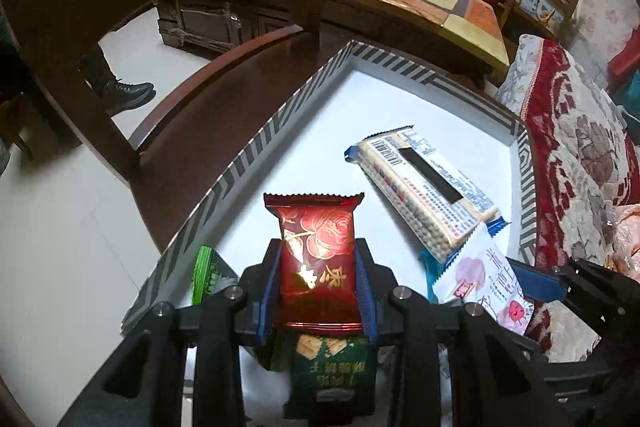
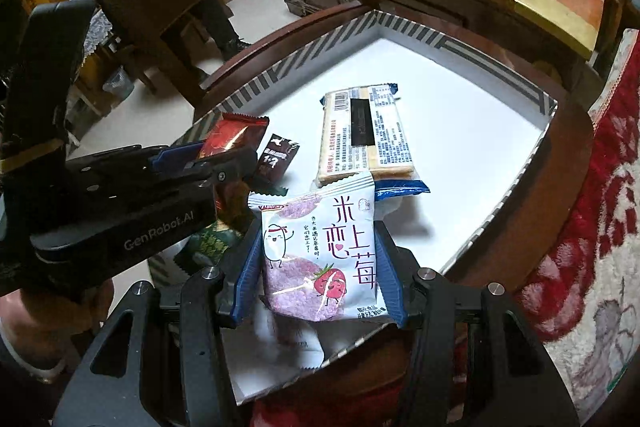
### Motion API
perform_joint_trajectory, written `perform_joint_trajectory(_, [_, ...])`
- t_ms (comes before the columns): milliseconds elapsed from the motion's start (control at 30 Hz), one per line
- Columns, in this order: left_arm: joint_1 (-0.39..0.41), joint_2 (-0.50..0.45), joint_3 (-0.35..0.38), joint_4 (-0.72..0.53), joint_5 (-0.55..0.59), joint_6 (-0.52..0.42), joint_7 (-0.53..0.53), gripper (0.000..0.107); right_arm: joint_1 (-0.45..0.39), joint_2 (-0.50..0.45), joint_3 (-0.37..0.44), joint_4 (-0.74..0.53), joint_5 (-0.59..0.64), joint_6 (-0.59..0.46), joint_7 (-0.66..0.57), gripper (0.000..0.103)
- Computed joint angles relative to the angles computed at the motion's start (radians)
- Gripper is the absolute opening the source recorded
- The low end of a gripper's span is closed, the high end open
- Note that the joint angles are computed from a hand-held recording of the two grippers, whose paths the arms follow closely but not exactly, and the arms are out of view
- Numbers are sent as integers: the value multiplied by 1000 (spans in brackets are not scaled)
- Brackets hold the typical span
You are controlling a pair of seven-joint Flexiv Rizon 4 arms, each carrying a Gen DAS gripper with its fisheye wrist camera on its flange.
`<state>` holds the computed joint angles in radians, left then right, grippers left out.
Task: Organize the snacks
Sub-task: 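Carry the red candy with left tool while right tool carries strawberry packet to tray, then open both tools to drop the red candy and strawberry packet into the tray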
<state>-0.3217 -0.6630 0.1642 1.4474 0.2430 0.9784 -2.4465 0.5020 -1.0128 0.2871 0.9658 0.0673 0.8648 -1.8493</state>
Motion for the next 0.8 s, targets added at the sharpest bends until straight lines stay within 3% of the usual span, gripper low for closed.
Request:
perform_joint_trajectory(200, [11,-14,-5,-9,-17,-11,-1,40,4,-21,2,-28,1,-3,20,54])
perform_joint_trajectory(233, [10,-15,-4,-12,-18,-16,-3,44,3,-22,4,-32,5,-15,23,54])
perform_joint_trajectory(300, [13,-16,-8,-14,-26,-26,-3,62,3,-17,1,-22,7,-7,19,55])
perform_joint_trajectory(400, [6,-1,2,7,-23,-2,-39,73,-5,14,4,31,15,53,-3,55])
perform_joint_trajectory(800, [-41,27,2,-12,45,-37,-74,83,-91,131,58,211,80,186,-16,59])
